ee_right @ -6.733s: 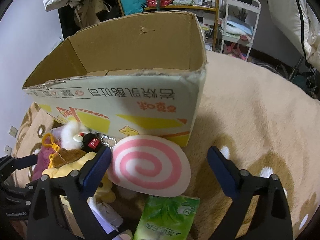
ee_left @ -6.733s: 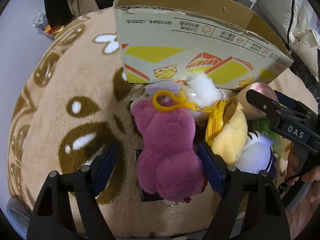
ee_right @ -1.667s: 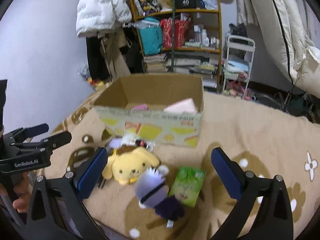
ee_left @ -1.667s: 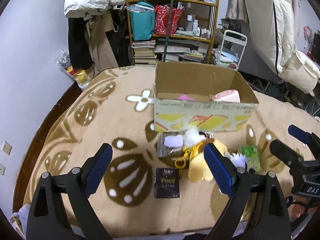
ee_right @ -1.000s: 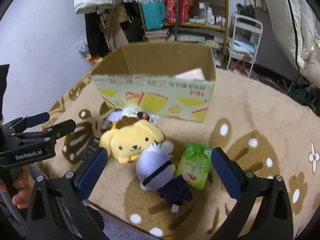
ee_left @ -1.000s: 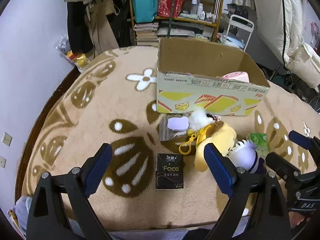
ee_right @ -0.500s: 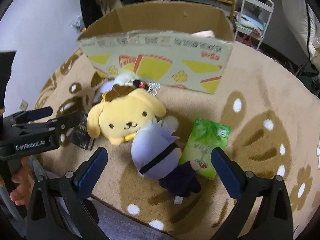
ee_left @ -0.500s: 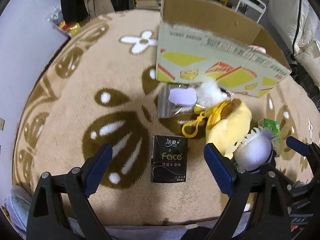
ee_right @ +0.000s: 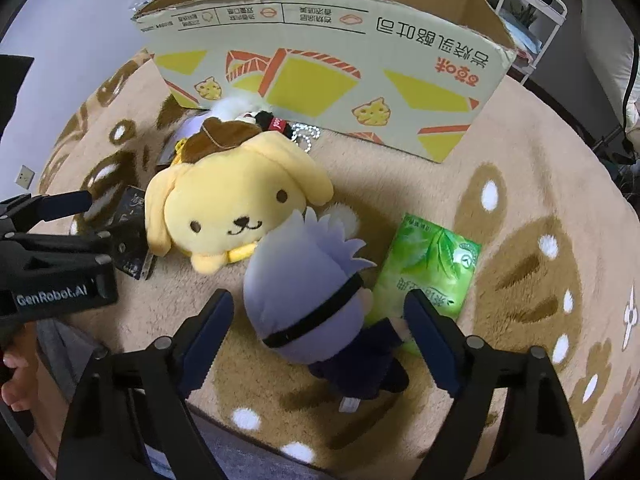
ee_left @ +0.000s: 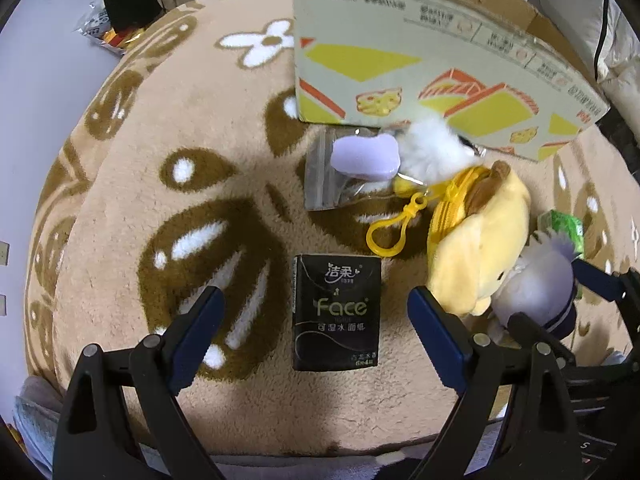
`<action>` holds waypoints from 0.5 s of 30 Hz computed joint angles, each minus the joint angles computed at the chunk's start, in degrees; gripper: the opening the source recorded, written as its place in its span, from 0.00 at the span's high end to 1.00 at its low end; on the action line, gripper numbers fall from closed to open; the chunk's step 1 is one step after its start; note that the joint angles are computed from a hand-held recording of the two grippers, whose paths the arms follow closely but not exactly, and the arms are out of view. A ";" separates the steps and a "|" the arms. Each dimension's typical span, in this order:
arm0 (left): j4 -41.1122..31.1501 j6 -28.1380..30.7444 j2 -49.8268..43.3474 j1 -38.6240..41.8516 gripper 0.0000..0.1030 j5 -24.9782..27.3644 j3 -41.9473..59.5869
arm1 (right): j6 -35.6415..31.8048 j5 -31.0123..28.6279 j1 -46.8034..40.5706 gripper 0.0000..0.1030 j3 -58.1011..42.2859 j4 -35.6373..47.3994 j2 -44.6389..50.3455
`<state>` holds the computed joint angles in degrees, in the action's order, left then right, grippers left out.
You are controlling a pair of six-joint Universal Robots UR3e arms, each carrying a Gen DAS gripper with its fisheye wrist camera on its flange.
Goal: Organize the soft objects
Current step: 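Grasp black Face tissue pack with left tool while right tool grasps white-haired doll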
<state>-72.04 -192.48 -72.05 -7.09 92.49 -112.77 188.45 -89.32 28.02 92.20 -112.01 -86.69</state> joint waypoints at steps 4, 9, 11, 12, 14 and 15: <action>0.52 0.24 -2.23 -0.50 0.13 0.27 0.27 | 0.10 -1.46 0.92 0.12 -0.53 -0.51 1.16; 1.09 0.13 -4.44 -1.19 0.31 -0.17 0.66 | 0.90 -3.31 2.51 0.18 -2.40 -0.87 3.37; 1.03 0.22 -5.62 -1.55 0.37 -0.25 1.04 | 1.01 -3.52 2.90 0.20 -2.47 -1.16 3.63; 1.08 -0.16 -6.11 -2.05 0.42 -0.28 0.96 | 1.03 -3.63 3.04 0.20 -2.57 -1.16 3.72; 1.13 0.00 -6.99 -2.23 0.45 -0.42 0.83 | 0.67 -3.39 2.67 0.22 -2.21 -1.18 3.34; 1.57 -0.09 -7.15 -2.54 0.46 -0.16 0.74 | 0.63 -3.20 2.58 0.22 -2.14 -1.36 3.34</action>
<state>-70.48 -192.57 -79.20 -9.62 92.33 -112.02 189.08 -92.52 30.60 90.06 -113.37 -83.36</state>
